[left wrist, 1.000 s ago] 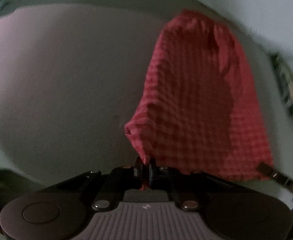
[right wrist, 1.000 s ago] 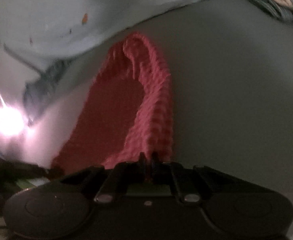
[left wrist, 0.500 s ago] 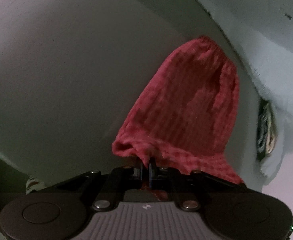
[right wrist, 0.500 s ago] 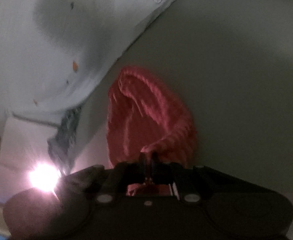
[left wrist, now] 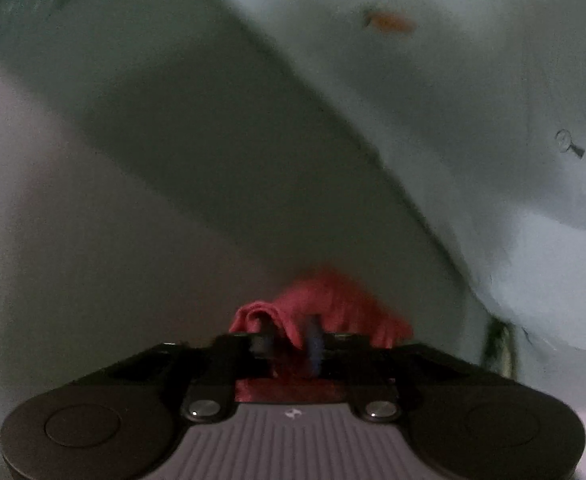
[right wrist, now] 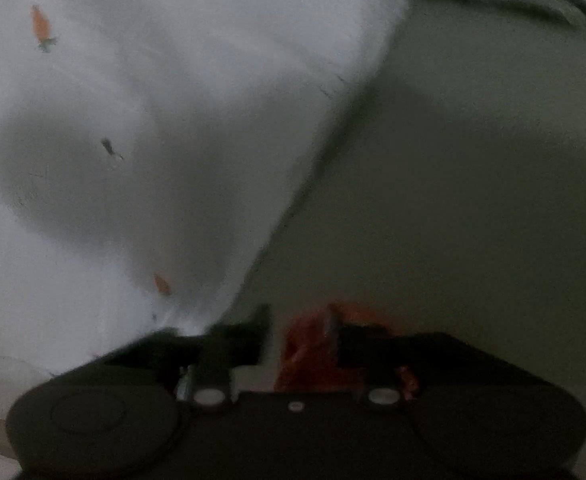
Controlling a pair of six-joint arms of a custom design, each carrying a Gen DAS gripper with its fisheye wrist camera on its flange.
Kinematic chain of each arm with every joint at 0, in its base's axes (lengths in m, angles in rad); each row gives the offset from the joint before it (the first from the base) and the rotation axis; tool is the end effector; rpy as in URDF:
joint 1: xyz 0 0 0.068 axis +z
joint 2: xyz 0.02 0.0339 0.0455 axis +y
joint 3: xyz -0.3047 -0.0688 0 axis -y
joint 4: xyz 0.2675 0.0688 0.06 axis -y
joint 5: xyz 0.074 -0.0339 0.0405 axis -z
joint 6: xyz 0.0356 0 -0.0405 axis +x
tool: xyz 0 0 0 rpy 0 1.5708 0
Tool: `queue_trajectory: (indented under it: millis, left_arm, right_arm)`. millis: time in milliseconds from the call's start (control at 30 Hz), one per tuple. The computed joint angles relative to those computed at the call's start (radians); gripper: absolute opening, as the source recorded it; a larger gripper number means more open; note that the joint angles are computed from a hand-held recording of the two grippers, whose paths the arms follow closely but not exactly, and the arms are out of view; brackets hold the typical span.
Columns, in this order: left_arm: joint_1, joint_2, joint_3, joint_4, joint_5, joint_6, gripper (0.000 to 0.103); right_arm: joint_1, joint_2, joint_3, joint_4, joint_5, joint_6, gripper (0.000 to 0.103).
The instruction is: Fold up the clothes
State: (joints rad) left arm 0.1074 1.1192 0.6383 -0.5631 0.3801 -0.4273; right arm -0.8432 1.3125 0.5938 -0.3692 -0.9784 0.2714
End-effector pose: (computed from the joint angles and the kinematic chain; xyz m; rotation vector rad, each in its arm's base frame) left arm 0.2060 0.0089 0.2246 -0.5605 2.5605 -0.6096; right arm 0.1728 -0.1496 0.1940 0.9357 2.0568 0.9887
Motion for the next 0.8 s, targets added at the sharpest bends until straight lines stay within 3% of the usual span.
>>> queue_trajectory:
  millis: [67,167,233,333,567,667,733,767,800]
  left_arm:
    - [-0.047,-0.035,-0.004,0.076,-0.094,0.021,0.059]
    - [-0.100,-0.064,-0.051,0.127,-0.180,0.110,0.059]
    - [-0.136,-0.061,-0.086,0.131,-0.226,0.174,0.059]
    - [-0.188,-0.030,-0.153,0.144,-0.282,0.217,0.059]
    - [-0.308,0.150,-0.262,0.374,-0.374,0.167,0.059]
    - [-0.333,0.180,-0.267,0.419,-0.397,0.153,0.059]
    - [-0.339,0.187,-0.261,0.428,-0.388,0.149,0.059]
    - [-0.344,0.198,-0.256,0.430,-0.391,0.144,0.059]
    - [-0.344,0.206,-0.252,0.433,-0.395,0.145,0.059]
  right_arm:
    - [0.046,-0.046,-0.005,0.097,0.041,0.027,0.050]
    - [0.121,-0.149,-0.048,0.112,0.217,-0.188,0.047]
    - [0.195,-0.190,-0.092,0.104,0.331,-0.359,0.040]
    - [0.274,-0.191,-0.147,0.086,0.396,-0.512,0.034]
    - [0.504,-0.062,-0.237,0.336,0.578,-0.445,0.034]
    - [0.496,-0.020,-0.222,0.364,0.545,-0.469,0.042]
    - [0.525,0.024,-0.226,0.427,0.556,-0.487,0.043]
    - [0.530,0.030,-0.223,0.441,0.557,-0.499,0.036]
    - [0.536,0.037,-0.220,0.455,0.559,-0.512,0.009]
